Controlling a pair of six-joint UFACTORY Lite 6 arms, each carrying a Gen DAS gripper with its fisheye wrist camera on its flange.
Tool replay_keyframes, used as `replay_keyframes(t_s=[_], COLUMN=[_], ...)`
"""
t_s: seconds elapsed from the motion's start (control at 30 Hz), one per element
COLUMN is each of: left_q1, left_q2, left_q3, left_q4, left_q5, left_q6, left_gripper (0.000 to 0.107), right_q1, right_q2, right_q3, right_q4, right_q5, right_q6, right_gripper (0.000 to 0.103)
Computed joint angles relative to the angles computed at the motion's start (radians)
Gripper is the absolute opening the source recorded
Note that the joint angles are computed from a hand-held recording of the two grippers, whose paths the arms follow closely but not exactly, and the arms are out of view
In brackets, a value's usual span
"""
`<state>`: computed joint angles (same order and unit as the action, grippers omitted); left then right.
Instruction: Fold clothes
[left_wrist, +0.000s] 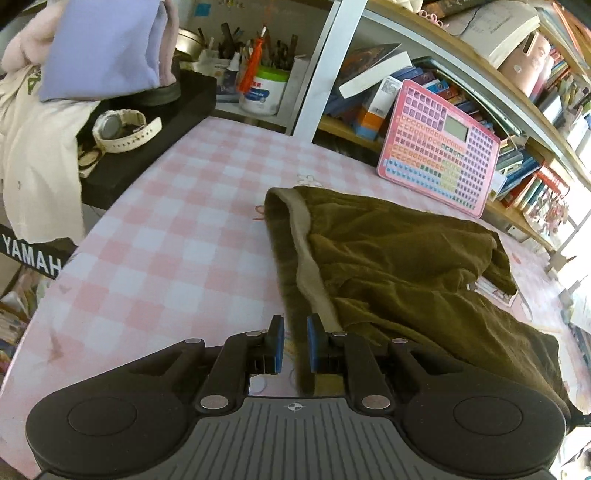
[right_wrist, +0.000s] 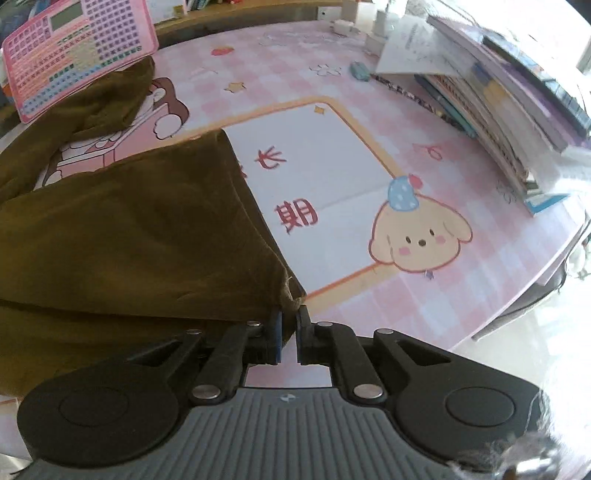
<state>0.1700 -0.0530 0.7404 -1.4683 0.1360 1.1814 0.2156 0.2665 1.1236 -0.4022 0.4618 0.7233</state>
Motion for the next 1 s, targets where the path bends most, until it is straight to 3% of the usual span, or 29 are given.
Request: replay_keyframes(t_s=[0.1,0.17,0.2,0.37,0.57,0.7,0.8,1.0], left_q1=[0.008,-0.002,-0.001,0.019,0.09,0.085,0.07,0.103], left_q2=[-0.034,-0.051,-0.053,-0.036,-0.036,-0.012,0.033,0.076], left_q3=[-0.029,-0.05,-0.057,-0.086,-0.124,-0.116,-0.08,-0.086], left_q4=[0.095,0.122,0.093,-0.061,-0.073,-0.116,-0.037,-0.117], left_q5=[0.025,0.035,0.056,0.174,0.284,0.258,0.253,0.353], left_q6=[-0.089,-0.133,-0.117,-0.058,-0.192,-0.164,-0.254,-0.295], left_gripper=[0.018,0.035,0.036,0.037,0.037,0.037,0.037,0.037], right_q1=[0.034,0.058,0.064,0.094,0.141,0.151,0.145,0.138], right_q2=[0.004,-0.019,-0.035,-0.047,-0.008,0.011,0.013,0.0], right_q3=[0.011,0.0,-0.009,-0.006,0.0,-0.008,-0.01,-0.028], right_q4=[-0.164,-0.287,-0.299,-0.227,-0.153,-0.134,-0.112,-0.109], right_q5=[0.036,0.024,-0.001,-0.069,-0.051,-0.044,-0.045,-0.055], right_q6=[0.148,0.25,0.256,0.179,0.116,0.1,0.076,0.09], right_gripper=[0.027,0.039,0.042,0.043,0.043,0.043,0.043,0.043])
